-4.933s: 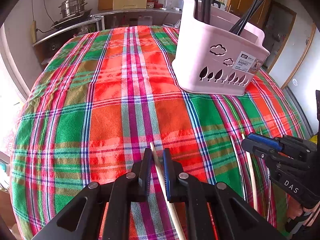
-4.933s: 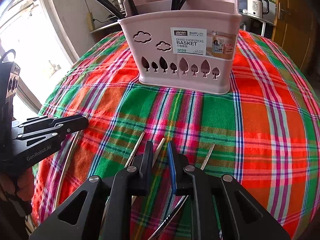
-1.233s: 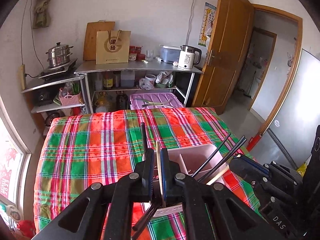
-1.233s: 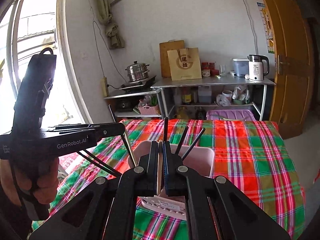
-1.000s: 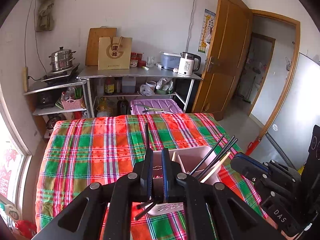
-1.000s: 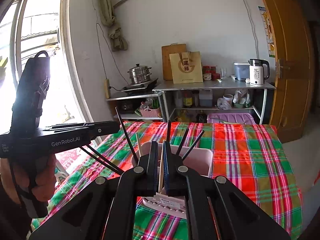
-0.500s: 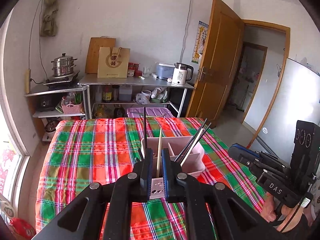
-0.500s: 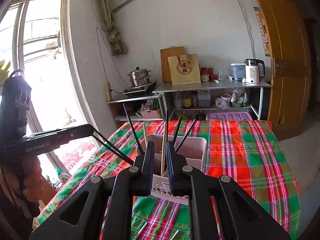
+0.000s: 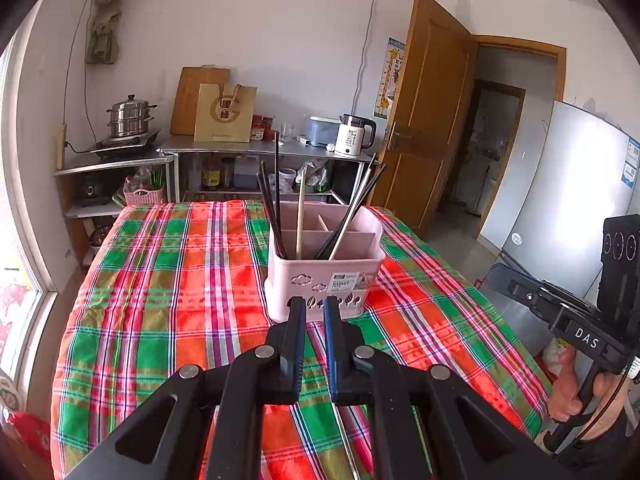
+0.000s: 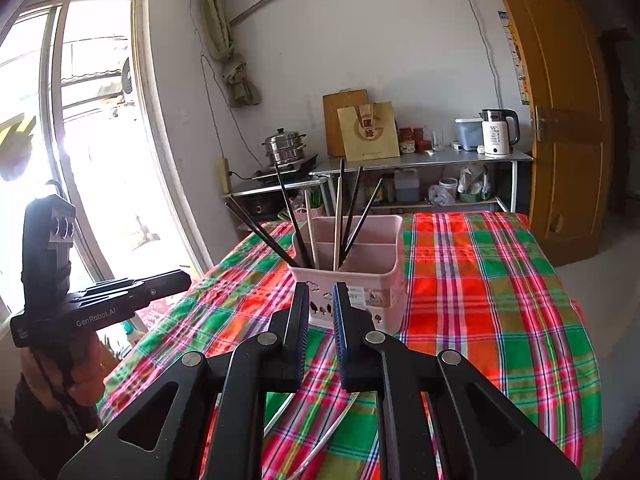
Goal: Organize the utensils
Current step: 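Move both open tools back toward the metal chopsticks on the cloth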
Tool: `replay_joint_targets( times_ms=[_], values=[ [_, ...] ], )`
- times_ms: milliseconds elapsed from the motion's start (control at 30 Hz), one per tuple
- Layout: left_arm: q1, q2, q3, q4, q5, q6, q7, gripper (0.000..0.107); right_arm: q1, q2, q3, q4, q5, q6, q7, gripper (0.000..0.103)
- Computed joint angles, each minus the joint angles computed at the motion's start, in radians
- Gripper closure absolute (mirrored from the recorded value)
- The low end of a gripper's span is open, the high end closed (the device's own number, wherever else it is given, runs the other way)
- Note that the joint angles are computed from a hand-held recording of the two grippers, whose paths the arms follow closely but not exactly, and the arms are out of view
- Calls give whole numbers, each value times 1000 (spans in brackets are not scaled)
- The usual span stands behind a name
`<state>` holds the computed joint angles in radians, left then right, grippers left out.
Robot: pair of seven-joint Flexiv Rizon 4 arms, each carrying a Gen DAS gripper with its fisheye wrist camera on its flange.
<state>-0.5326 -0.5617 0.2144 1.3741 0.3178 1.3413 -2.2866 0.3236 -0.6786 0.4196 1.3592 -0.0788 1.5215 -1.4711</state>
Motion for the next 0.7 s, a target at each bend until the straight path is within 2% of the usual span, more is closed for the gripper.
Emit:
replay_joint_targets(
  times_ms=[267,500,700],
  values=[
    [-48,22,22,86,39,31,-69,99,-24,42,8,107,10,31,23,91],
    [-36,6,-11,97,17,18,-48,99,-40,43,21,138,10,20,33,91],
    [-10,-23,-50,78,-30,-7,9,97,-27,32,0,127,10,-13,49,91]
  ],
)
